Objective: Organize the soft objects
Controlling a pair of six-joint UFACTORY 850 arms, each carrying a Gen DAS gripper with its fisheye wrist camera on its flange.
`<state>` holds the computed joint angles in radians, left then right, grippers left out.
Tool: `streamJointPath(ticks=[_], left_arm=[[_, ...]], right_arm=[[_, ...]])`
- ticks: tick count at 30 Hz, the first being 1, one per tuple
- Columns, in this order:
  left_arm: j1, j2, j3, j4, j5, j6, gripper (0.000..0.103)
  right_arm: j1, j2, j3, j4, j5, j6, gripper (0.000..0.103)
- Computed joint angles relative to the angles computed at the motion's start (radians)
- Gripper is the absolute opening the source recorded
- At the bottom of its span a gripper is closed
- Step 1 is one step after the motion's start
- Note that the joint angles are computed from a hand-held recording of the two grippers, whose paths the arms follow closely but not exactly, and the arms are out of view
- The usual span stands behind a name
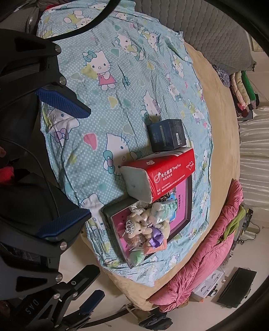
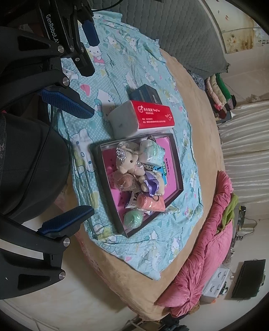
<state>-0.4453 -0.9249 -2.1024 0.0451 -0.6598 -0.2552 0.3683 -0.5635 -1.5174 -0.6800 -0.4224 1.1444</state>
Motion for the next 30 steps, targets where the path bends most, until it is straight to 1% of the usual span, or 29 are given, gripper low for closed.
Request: streamJointPath(ticks=[22,30], left_arm=[[-0.002,0.004,0.011,0.012,0.006,-0.017,0.089],[0.003,-0.014,0.001,-0.007,-0.003,-0.004,0.089]], right_arm=[[-0.002,-0.001,0.0,-0.001,-0.003,0.004,0.087],[-0.001,-0.013,-0.012,-0.003,-0.015,0.014,0.087]])
